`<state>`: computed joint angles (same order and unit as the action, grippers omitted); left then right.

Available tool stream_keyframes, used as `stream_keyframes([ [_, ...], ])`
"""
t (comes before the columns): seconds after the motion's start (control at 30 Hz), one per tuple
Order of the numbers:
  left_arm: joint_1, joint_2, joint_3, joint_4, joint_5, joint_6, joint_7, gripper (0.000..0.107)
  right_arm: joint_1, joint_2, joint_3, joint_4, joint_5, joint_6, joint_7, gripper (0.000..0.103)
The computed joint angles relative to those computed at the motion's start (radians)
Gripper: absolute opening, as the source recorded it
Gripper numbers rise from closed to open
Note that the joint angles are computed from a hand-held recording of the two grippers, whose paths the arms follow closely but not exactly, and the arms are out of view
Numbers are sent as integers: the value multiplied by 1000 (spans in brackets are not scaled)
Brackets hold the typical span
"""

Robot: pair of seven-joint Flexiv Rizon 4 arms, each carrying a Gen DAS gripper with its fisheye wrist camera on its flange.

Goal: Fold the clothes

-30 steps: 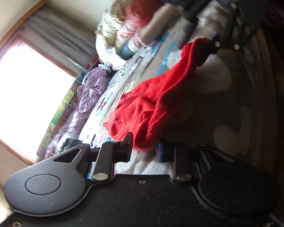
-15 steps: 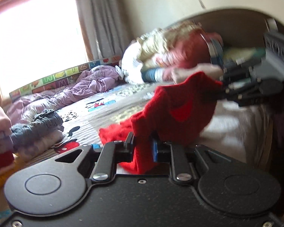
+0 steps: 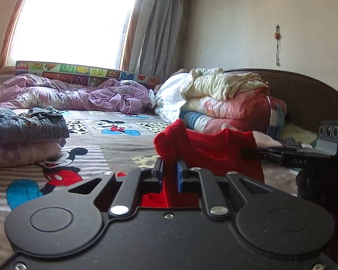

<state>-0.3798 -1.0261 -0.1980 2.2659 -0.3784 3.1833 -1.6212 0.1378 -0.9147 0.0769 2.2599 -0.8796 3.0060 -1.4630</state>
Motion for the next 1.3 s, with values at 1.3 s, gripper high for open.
stream_keyframes([
  [1.3, 258, -46, 32, -203, 255, -401, -191, 10, 35, -297, -131, -734, -332, -328, 1087, 9],
])
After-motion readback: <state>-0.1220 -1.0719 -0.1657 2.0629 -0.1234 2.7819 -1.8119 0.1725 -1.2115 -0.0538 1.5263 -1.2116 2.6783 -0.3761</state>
